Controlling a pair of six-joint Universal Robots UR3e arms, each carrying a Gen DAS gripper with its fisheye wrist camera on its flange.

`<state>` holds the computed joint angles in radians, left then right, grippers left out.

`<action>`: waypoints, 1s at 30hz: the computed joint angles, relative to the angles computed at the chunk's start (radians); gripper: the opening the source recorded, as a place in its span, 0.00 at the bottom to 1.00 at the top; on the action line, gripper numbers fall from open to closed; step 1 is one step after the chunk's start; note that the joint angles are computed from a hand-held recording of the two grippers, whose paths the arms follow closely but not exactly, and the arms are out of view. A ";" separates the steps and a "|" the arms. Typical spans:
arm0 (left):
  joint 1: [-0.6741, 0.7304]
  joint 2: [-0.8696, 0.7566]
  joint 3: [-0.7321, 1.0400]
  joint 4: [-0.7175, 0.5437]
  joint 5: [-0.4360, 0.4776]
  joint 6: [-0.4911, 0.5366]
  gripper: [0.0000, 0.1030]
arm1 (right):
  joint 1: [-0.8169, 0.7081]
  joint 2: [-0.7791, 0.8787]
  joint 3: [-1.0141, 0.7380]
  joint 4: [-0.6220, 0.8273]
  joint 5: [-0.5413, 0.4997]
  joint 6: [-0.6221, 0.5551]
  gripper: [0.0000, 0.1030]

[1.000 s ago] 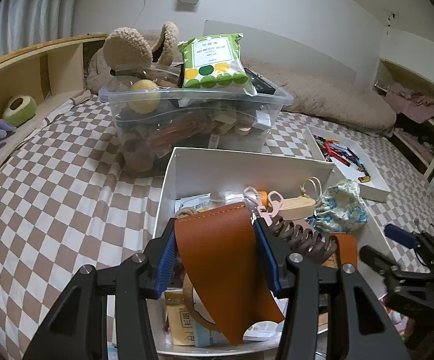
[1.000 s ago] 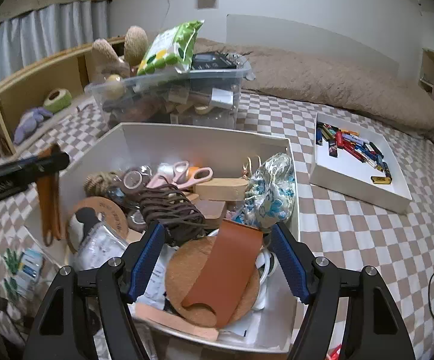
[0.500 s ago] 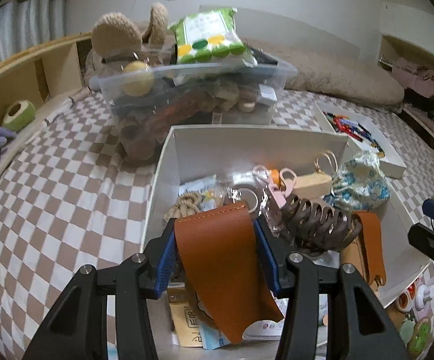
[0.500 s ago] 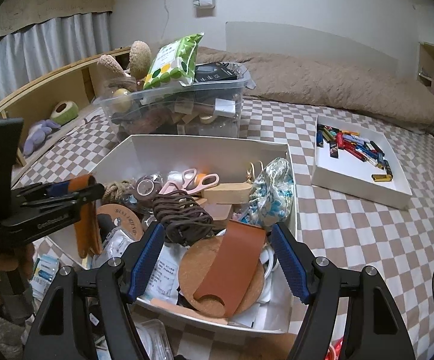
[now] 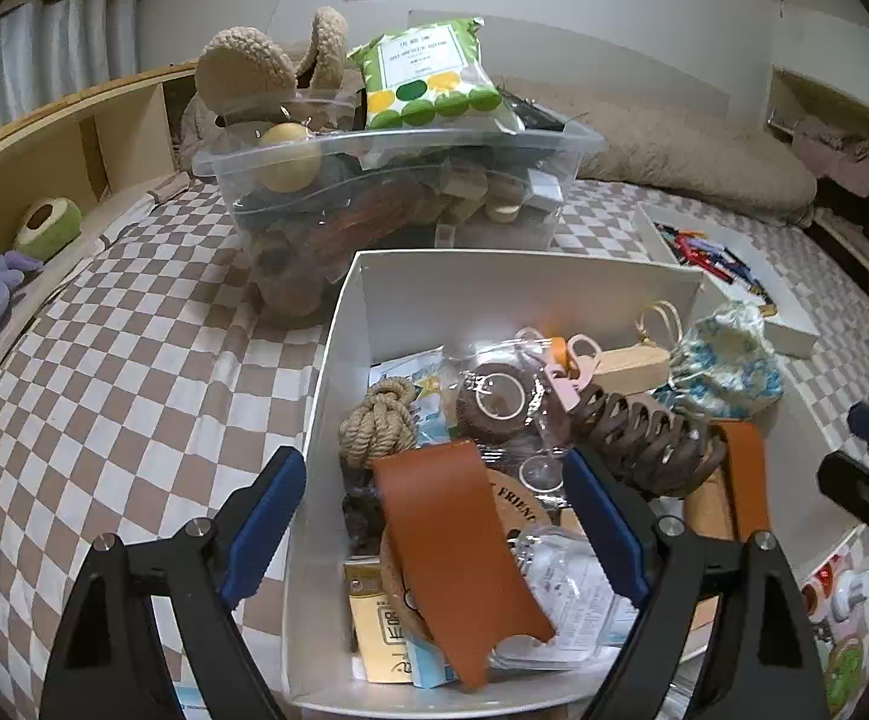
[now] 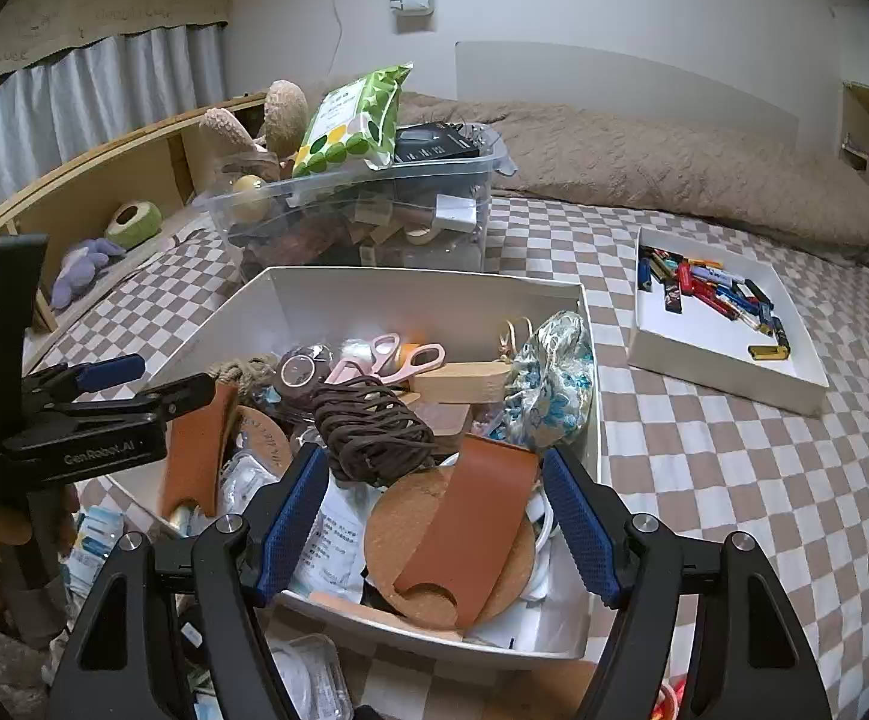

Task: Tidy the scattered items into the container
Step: 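Withdraw both grippers from the white box toward the scattered items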

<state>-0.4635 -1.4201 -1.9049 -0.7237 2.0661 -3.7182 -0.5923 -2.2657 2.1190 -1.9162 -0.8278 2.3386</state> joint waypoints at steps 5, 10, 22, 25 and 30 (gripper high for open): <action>-0.004 0.011 0.007 -0.015 -0.005 -0.004 0.86 | -0.037 -0.015 -0.015 0.066 0.033 -0.029 0.72; -0.017 0.021 0.016 -0.027 0.003 -0.009 0.86 | -0.072 -0.032 -0.025 0.114 0.058 -0.046 0.72; -0.059 0.037 0.030 -0.039 0.043 -0.036 0.93 | -0.143 -0.085 -0.031 0.184 0.093 -0.085 0.72; -0.073 0.036 0.037 -0.048 0.058 -0.038 0.93 | -0.145 -0.090 -0.027 0.175 0.092 -0.077 0.78; -0.088 0.043 0.036 -0.046 0.078 -0.053 1.00 | -0.143 -0.108 0.003 0.115 0.085 -0.042 0.99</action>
<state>-0.5516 -1.3769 -1.8688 -0.7700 2.1439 -3.7714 -0.7348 -2.3739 2.1216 -1.8013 -0.7429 2.2963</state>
